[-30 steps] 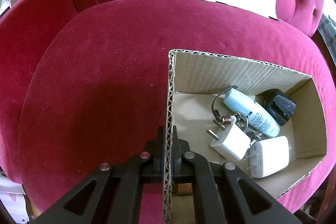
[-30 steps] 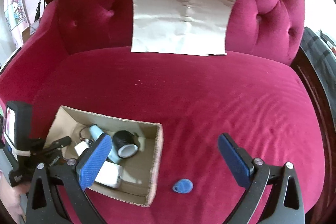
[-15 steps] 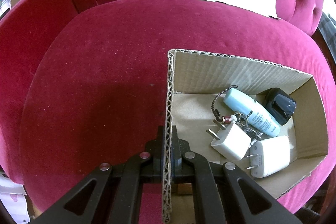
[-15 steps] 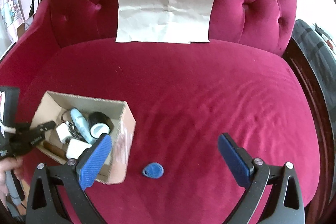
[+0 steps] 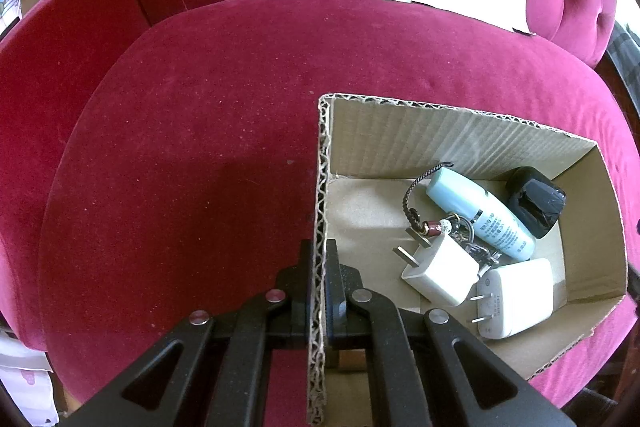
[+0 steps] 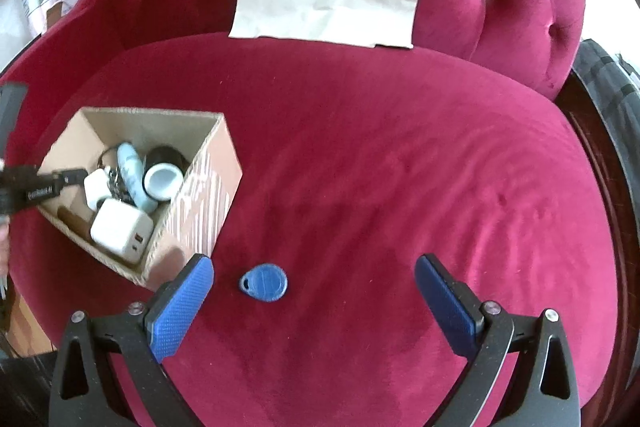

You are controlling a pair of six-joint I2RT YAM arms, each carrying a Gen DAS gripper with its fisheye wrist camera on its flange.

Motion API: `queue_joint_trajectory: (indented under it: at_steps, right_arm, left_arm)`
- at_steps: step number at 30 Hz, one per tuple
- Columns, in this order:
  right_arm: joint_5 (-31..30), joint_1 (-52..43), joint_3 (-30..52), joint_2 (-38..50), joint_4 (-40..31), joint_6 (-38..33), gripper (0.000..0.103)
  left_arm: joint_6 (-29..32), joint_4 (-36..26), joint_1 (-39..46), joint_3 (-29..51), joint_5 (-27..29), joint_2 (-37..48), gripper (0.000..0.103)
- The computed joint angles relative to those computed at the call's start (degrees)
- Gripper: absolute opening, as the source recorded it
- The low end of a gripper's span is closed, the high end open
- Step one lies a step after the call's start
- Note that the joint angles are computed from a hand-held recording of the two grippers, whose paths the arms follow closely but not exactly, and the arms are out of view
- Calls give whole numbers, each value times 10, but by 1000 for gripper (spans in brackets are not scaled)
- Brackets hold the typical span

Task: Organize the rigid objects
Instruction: 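Move the right gripper to the blue key fob on the seat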

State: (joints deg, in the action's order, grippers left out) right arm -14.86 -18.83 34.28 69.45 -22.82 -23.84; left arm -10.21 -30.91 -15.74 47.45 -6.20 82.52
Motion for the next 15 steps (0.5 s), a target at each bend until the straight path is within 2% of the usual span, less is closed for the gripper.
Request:
queue_joint_trajectory:
  at_steps: [7,15]
  right_arm:
    - [-3,2,-37,33,64,-21,103]
    - [-1,9,-41,65,92,-20,103]
  left_arm:
    - [1,0,0,1,0,1,4]
    - [0,0,-1,1,-1,1,4]
